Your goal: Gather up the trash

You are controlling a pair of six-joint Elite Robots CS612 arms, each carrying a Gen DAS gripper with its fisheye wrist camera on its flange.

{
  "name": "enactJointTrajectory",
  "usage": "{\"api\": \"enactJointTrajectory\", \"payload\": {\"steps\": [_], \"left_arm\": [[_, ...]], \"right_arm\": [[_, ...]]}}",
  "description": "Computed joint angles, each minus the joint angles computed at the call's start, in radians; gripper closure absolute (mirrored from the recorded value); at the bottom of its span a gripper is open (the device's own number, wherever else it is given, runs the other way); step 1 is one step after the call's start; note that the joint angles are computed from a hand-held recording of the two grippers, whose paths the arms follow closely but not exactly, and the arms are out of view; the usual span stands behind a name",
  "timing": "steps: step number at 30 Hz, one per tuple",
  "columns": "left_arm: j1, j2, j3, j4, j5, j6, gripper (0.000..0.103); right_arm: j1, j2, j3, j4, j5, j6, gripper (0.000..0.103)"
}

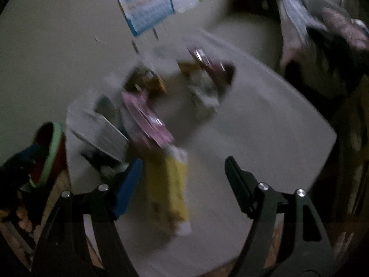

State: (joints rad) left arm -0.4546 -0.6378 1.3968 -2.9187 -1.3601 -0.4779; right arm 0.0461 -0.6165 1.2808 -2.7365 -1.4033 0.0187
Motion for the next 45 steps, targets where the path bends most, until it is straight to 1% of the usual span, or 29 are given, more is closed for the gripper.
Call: {"api": "enactJointTrajectory", "payload": {"steps": [3,7,10,13,14,15,16,17,18,19,20,22,26,30,34,35,37,41,45], "left_arm": [[-0.012,0.006,-0.014,0.021,-0.028,0.031,0.036],[-0.023,0.022,-0.044,0.066,-0.078,0.061,0.036],[-0.027,0.029,-0.06,0.078,-0.094,0.06,0.036],[-0.032,0.041,-0.079,0.077,-0.104,0.084,0.036],[-0.035,0.047,-0.087,0.082,-0.11,0.1,0.036],[-0.037,0.053,-0.096,0.088,-0.114,0.112,0.036],[-0.04,0.059,-0.105,0.085,-0.113,0.118,0.036],[-0.042,0.065,-0.113,0.083,-0.109,0.121,0.036],[-0.044,0.073,-0.124,0.085,-0.104,0.125,0.036],[-0.046,0.083,-0.138,0.088,-0.096,0.13,0.035],[-0.048,0.089,-0.148,0.092,-0.089,0.134,0.035],[-0.051,0.103,-0.171,0.102,-0.075,0.14,0.035],[-0.055,0.131,-0.216,0.103,-0.045,0.148,0.035],[-0.052,0.154,-0.257,0.115,-0.036,0.134,0.035],[-0.042,0.168,-0.286,0.13,-0.047,0.095,0.037],[-0.041,0.17,-0.289,0.132,-0.05,0.089,0.044],[-0.038,0.171,-0.294,0.143,-0.053,0.082,0.053],[-0.035,0.166,-0.287,0.134,-0.059,0.085,0.053],[-0.033,0.158,-0.28,0.123,-0.059,0.117,0.053]], "right_arm": [[-0.007,0.004,0.006,0.049,0.024,0.005,0.031],[-0.005,0.017,-0.002,0.085,0.054,-0.003,0.031],[-0.003,0.031,-0.026,0.129,0.079,-0.017,0.031],[-0.008,0.043,-0.036,0.163,0.111,-0.014,0.031],[-0.01,0.045,-0.037,0.169,0.12,-0.011,0.034],[-0.012,0.046,-0.037,0.172,0.129,-0.009,0.045],[-0.014,0.046,-0.034,0.169,0.139,-0.006,0.051],[-0.016,0.046,-0.031,0.163,0.149,-0.004,0.062],[-0.019,0.045,-0.028,0.158,0.164,-0.003,0.071],[-0.021,0.043,-0.024,0.151,0.176,-0.003,0.077],[-0.02,0.039,-0.017,0.136,0.175,-0.007,0.08],[-0.018,0.032,-0.006,0.106,0.153,-0.012,0.081],[-0.022,0.025,0.011,0.056,0.15,-0.006,0.081],[-0.025,0.026,0.013,0.07,0.157,0.002,0.081],[-0.028,0.026,0.016,0.074,0.156,0.003,0.081],[-0.029,0.026,0.017,0.073,0.157,0.005,0.081],[-0.031,0.027,0.019,0.073,0.163,0.014,0.081],[-0.032,0.037,0.005,0.076,0.171,0.027,0.081],[-0.032,0.04,0.003,0.077,0.172,0.024,0.081]]}}
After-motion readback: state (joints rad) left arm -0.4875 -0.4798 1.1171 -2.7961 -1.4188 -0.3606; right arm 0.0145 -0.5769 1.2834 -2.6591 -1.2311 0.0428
